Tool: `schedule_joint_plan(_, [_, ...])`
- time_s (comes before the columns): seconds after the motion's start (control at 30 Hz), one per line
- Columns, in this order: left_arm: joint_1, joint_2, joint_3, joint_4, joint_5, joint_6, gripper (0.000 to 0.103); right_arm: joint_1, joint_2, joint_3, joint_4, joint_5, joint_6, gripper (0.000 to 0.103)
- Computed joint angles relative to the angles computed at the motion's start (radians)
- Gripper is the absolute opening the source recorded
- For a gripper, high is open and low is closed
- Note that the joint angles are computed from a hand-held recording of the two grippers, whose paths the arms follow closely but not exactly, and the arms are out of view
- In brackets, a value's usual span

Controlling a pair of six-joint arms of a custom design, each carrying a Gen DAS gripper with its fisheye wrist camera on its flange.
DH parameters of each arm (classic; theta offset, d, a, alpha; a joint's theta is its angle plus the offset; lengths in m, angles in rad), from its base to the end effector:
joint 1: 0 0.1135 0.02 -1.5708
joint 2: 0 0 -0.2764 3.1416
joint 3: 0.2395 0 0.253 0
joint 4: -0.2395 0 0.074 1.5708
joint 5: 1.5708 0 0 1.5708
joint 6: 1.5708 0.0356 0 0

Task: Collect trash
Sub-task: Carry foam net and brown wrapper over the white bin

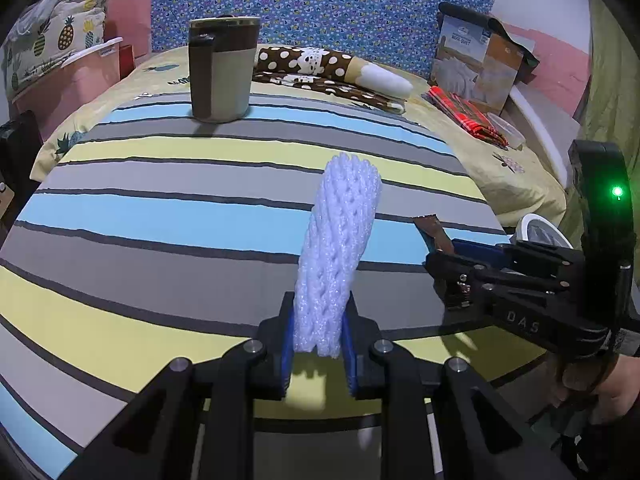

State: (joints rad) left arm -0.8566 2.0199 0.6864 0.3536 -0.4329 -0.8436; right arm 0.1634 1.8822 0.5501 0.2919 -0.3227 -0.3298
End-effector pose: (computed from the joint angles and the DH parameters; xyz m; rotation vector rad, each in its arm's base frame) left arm 0.2178 -0.2285 0.0494 -0.1468 2.4306 -0.2030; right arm 0.2701 0.0560 0.0590 -0.7364 2.4605 0.3582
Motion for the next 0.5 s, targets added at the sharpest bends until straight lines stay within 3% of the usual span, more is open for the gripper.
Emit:
schedule_joint_plan(0.23, [-0.044, -0.011, 0.009, -0.02, -0.033, -0.033, 0.021, -0.089, -0.077, -0.069, 0.005, -0.095, -0.018, 0.027])
schedule_joint_plan(0.5, [-0.137, -0.024, 0.078, -0.117, -0.102, -0.071, 0.021, -0.224, -0.219, -0.153, -0.054, -0.217, -0.064, 0.027])
